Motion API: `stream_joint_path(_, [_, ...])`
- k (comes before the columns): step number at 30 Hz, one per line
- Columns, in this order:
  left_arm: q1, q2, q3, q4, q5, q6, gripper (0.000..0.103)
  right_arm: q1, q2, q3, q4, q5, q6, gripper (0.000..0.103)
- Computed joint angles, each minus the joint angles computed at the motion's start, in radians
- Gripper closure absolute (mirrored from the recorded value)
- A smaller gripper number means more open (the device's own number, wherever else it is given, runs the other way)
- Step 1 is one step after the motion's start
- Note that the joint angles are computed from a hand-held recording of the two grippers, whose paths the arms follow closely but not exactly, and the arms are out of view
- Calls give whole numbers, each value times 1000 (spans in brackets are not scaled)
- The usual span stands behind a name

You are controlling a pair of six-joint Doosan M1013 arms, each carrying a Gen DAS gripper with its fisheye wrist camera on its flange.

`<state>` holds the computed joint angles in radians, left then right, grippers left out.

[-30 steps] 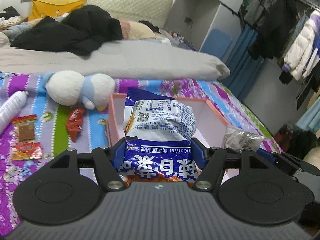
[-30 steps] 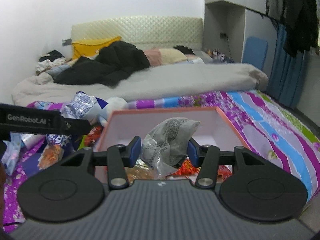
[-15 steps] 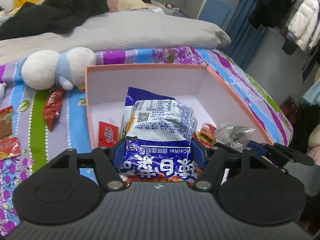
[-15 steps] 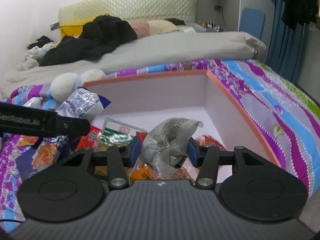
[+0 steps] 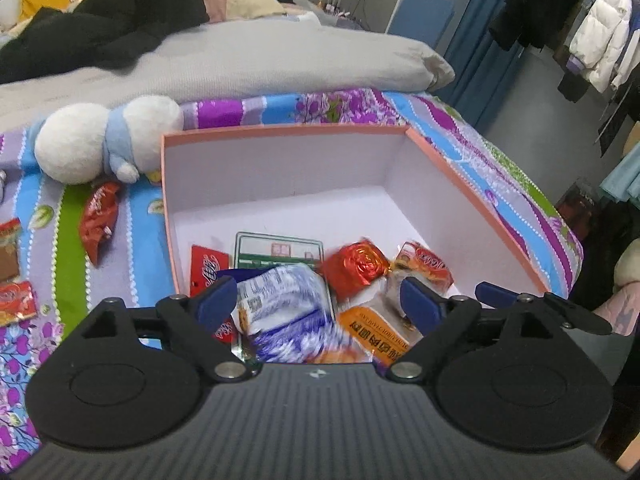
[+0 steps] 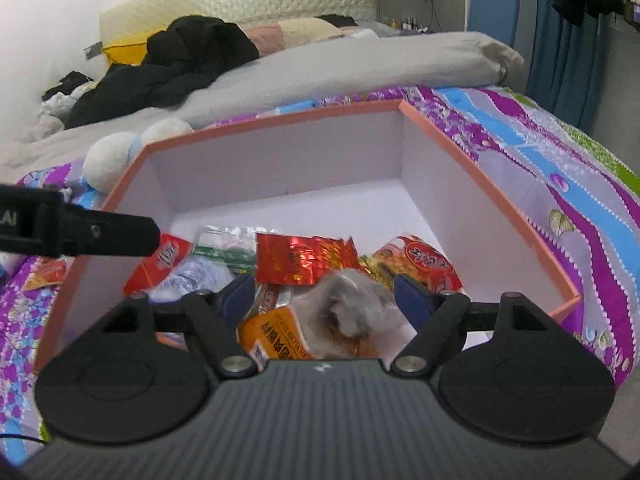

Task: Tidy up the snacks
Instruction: 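Open both tools to drop the bags into the pink box, then withdraw both open tools from the box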

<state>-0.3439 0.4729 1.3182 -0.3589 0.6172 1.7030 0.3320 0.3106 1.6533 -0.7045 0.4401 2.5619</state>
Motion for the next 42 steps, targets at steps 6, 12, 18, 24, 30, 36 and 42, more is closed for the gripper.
stream_joint_path(6, [7,-52,40,-20,-49,24,12,12,-23,5,-100,-13,100,25])
stream_joint_path(12, [21,-120,99,-45,-113,50,12,42,-56,13,-230,-22,209,24])
stream_joint_path(18, [43,-187,163,-73,-162,88,11,75,-88,28,-377,-38,341,24])
stream_joint_path(24, [71,-254,240,-116,-214,131,11,112,-112,45,-526,-45,495,24])
stream_joint_path(30, [102,-324,327,-92,-267,104,11,145,-126,60,-592,-47,569,24])
stream_joint_path(36, [138,-394,410,-48,-314,56,11,179,-123,62,-574,-60,561,24])
stream_joint_path(42, [173,-449,481,8,-333,-6,9,218,-124,70,-599,-93,573,24])
